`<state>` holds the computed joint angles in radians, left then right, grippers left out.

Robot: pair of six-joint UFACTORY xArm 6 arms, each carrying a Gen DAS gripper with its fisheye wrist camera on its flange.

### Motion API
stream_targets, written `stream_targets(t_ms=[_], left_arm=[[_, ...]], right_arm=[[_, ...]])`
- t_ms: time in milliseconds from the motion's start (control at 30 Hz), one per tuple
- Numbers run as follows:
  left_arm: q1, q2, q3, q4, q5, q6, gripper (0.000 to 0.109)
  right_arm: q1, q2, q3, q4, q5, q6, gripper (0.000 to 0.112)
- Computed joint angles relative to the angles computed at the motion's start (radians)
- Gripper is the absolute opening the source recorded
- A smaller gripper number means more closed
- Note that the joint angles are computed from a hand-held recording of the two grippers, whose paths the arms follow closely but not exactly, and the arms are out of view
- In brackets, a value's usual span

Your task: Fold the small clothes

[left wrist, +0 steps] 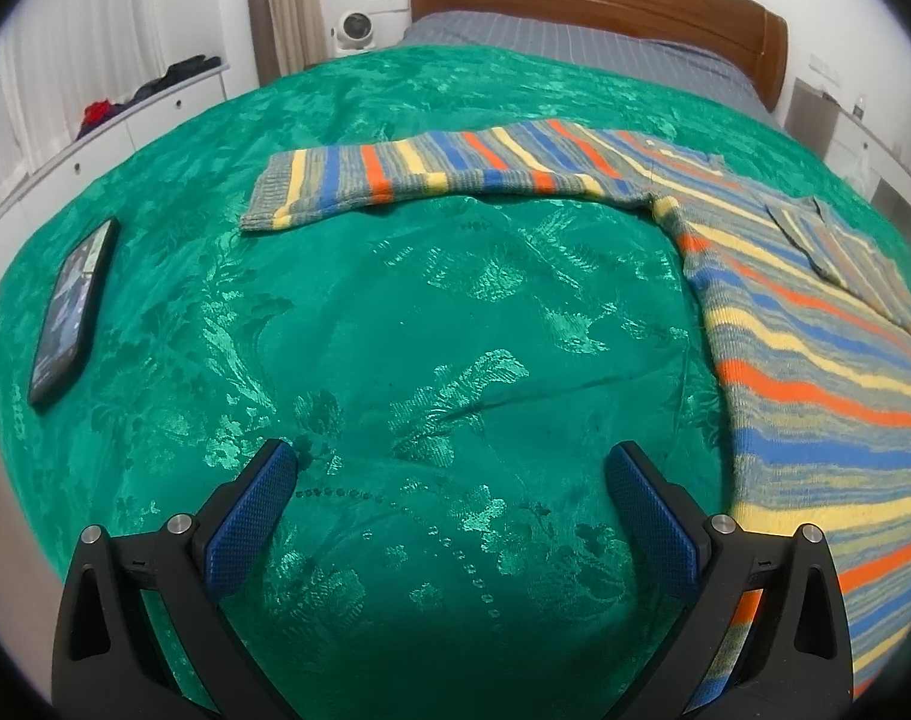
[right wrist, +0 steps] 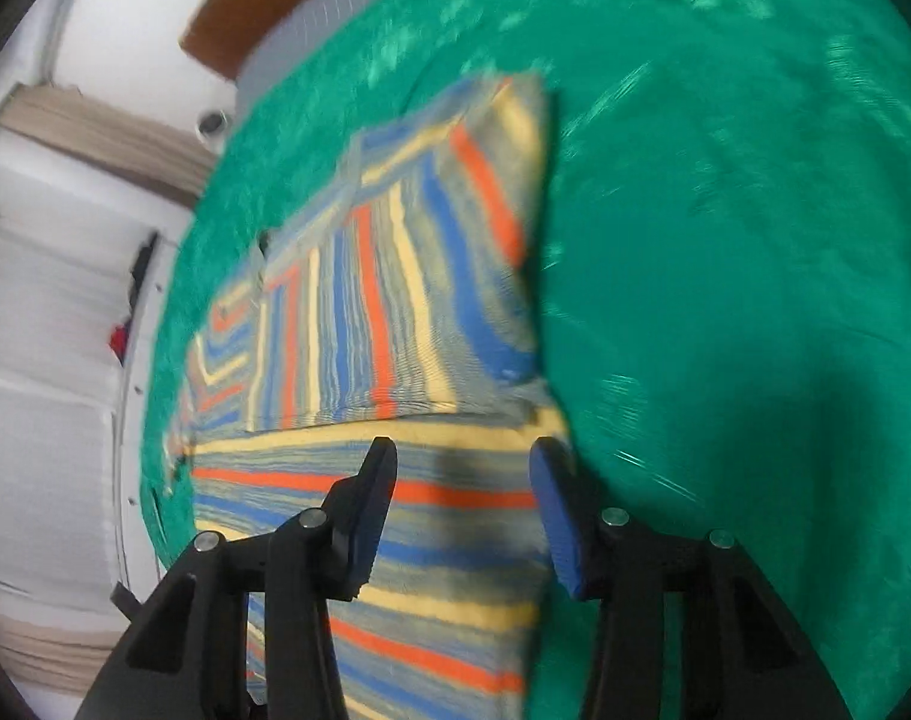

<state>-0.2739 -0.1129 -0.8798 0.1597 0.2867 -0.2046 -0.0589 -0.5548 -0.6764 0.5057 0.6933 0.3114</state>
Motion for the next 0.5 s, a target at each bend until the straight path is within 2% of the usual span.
stream_targets(t_ms=[67,167,300,433,500], left_arm=[[0.000,0.000,0.000,0.002,0.001,-0.003,0.103],[-0.001,-0.006,0.005,0.025,0.002,-0.024,0.103],[-0.001,-0.007,0.006,0.026,0.003,-0.023,0.103],[-0.003,-0.008,0.005,0.030,0.005,-0.025,0.103],[-0.006,-0.014,0.005,0.009,0.014,0.000,0.103]], right_arm=[[0.003,-0.082,0.039,-0.125,-0.003,0.058,0.053],[0.005,-0.204,0.089,-0.321,0.037,0.116,0.055],[-0.028,-0.385,0.209,-0.499,0.080,0.197,0.057],[-0.091,-0.543,0.329,-0.562,0.109,0.230,0.057],[-0.134,-0.604,0.386,-0.538,0.103,0.208,0.057]])
